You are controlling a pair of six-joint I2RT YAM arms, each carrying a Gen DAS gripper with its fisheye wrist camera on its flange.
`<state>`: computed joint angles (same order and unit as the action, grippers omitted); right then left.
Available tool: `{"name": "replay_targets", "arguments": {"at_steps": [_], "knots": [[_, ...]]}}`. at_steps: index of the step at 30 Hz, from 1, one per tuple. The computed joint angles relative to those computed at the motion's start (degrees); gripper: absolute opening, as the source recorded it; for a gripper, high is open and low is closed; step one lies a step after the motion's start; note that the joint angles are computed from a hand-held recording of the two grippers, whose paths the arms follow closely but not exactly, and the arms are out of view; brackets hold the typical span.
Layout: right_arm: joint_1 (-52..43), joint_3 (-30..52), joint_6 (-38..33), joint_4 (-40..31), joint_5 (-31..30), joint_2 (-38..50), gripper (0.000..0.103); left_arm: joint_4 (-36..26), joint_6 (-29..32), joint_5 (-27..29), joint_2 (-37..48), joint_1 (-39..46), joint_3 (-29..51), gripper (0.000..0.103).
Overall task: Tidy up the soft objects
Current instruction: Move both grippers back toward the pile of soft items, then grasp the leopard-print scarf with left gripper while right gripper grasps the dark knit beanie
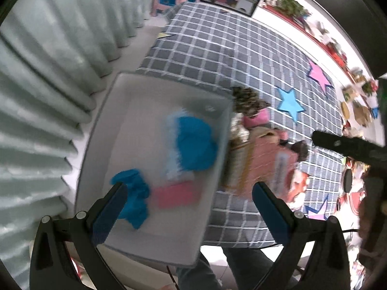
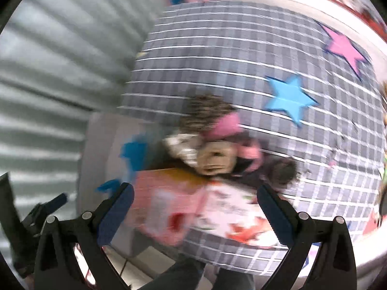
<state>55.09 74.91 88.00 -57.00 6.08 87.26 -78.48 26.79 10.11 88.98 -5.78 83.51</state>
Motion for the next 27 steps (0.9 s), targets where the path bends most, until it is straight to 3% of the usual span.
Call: {"name": "replay_targets", "arguments": {"at_steps": [6,11,18,27], "knots": [[-2.7,-19.6,5.1,6.1,-4.3,-10.8,0.102,0.6,-8.1,-2.5,4.2,-13.7,4.7,0.103],[-3.2,-31.0,7.6,12.6,-7.8,-15.7,0.102,1.9,-14.4,-5.9,13.9,-24.2,12.5,0.103],[-5.0,-39.6,5.1,22.3,-12.2,-16.6,0.102,-2.3,-22.6,-8.3,33.4,-30.6,26.4,0.103],[-11.5,-44.3,-2.8,33.0,-17.8,-10.1,0.102,-6.6,-28.9,-10.7,49.2,-32.7,37.6,0.103]]}}
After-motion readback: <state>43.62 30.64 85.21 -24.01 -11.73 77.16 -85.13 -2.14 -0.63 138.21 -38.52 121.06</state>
